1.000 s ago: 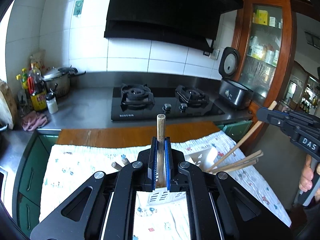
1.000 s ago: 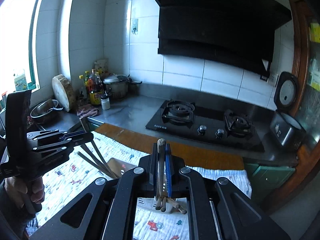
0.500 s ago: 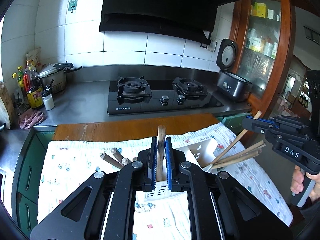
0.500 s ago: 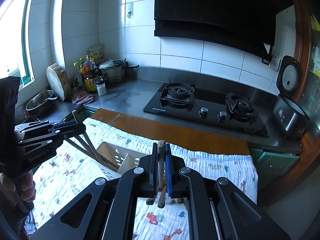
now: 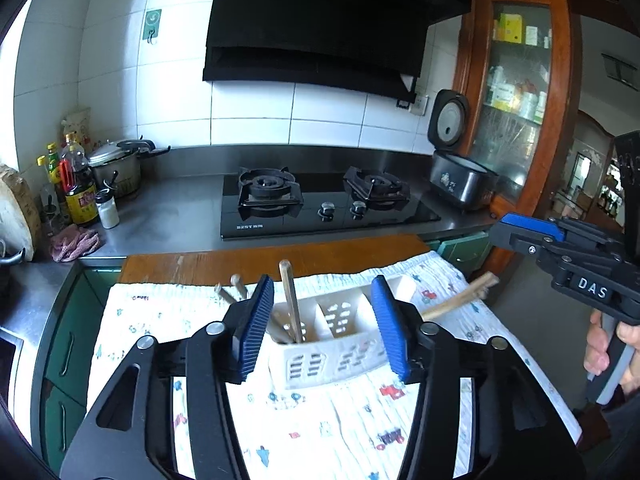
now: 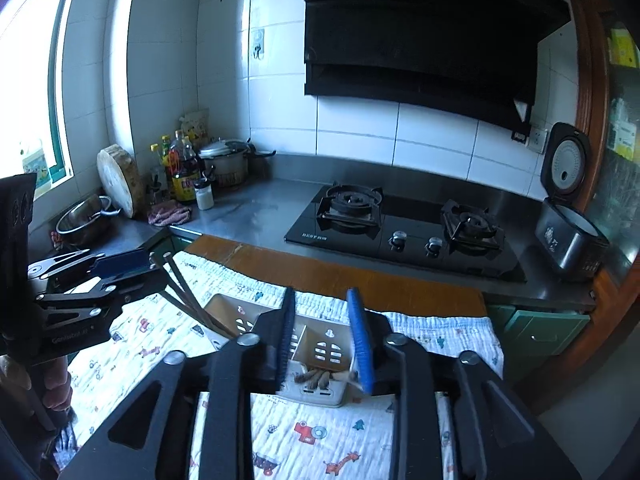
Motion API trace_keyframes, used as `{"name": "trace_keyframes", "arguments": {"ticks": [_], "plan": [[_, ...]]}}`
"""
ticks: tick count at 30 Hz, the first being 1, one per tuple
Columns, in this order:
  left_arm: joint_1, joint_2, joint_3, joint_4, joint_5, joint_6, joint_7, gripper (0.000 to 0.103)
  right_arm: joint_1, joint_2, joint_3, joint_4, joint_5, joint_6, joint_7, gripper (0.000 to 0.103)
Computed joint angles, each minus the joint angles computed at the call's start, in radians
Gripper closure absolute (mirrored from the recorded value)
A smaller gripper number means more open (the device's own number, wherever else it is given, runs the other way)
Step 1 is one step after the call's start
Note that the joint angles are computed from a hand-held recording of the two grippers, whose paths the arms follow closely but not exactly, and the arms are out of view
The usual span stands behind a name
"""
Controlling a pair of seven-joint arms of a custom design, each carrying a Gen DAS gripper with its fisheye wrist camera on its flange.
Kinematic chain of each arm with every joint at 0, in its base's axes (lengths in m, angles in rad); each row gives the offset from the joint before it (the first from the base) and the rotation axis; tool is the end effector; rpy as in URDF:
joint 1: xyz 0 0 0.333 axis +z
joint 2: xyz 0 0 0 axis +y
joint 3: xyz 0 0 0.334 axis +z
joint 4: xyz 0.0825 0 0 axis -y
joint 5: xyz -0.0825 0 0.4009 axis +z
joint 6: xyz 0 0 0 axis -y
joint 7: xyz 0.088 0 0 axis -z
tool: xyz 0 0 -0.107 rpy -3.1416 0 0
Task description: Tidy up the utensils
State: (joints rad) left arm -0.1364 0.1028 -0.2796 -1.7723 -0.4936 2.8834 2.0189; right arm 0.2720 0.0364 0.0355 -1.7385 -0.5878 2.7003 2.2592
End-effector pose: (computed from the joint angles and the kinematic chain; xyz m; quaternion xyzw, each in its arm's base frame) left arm 0.6164 -0.2323 0.6279 -0.4648 0.7298 -0.4552 0.2102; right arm 0.6055 0.2115 0.6637 -0.6283 0.6092 -0.3389 0.3454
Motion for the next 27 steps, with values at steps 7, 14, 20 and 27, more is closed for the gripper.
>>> {"name": "trace_keyframes", "arguments": {"ticks": [7,14,20,27], "plan": [[-0.052,-0.168,0.048,-0.210,-0.172,0.062,0.132,0.022,-0.028,-0.130,0.054,-0.162,-0.134,0.007,0.165,0.041],[-0.112,-0.300,0.101,-0.414,-0.121,0.159,0.083,0.005,-0.080,-0.238,0.145,-0.338,-0.174,0.028,0.289,0.018],[-0.150,-0.390,0.143,-0.559,-0.041,0.210,-0.012,0.005,-0.117,-0.310,0.213,-0.461,-0.191,0.044,0.369,0.013],[-0.078,-0.479,0.083,-0.712,0.094,0.266,-0.153,0.005,-0.147,-0.363,0.293,-0.550,-0.233,0.018,0.477,0.010]]}}
